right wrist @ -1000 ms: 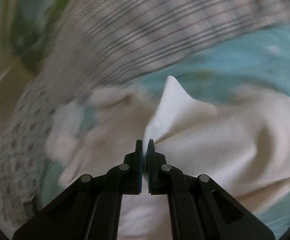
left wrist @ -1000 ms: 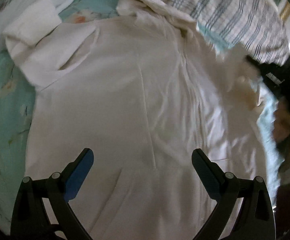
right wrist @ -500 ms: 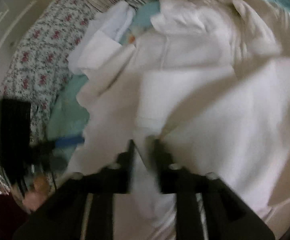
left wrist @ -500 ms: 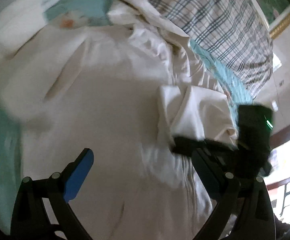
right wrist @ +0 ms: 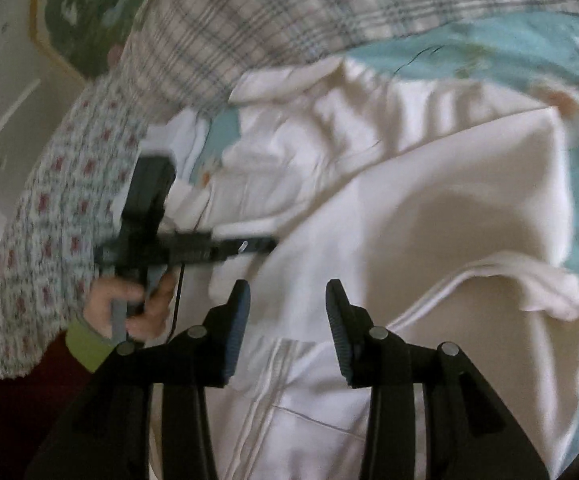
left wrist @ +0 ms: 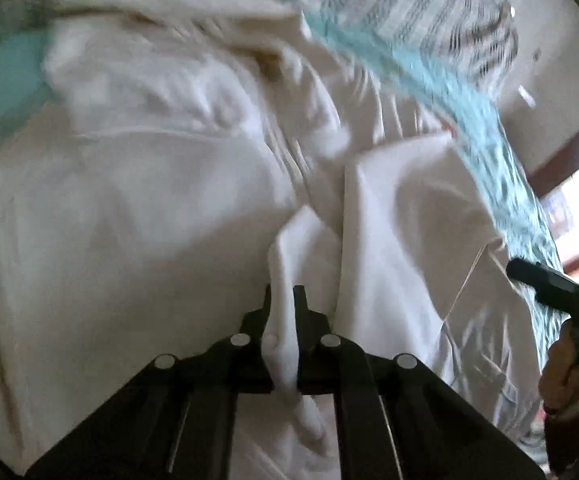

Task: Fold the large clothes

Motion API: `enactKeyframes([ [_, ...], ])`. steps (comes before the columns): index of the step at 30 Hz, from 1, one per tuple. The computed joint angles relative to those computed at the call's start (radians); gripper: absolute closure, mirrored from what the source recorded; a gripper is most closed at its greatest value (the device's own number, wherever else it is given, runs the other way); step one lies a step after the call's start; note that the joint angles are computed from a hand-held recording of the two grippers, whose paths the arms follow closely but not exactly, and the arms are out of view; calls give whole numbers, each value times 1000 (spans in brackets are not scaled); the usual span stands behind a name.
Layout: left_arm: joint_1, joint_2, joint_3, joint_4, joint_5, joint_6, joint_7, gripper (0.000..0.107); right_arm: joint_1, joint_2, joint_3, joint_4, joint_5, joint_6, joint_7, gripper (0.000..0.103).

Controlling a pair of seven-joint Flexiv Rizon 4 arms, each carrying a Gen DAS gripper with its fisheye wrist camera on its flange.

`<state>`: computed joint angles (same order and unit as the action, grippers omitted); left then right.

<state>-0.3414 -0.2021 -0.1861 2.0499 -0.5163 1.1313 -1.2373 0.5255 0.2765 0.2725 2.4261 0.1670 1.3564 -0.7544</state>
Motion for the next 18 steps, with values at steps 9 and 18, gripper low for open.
enactKeyframes([
  [9, -74, 249, 84, 346, -428, 76, 162, 80, -178, 108, 44, 93, -214, 15, 246, 63],
  [18, -36, 97, 47, 166, -468, -55, 266, 90, -213, 161, 20, 104, -259, -132, 315, 62],
])
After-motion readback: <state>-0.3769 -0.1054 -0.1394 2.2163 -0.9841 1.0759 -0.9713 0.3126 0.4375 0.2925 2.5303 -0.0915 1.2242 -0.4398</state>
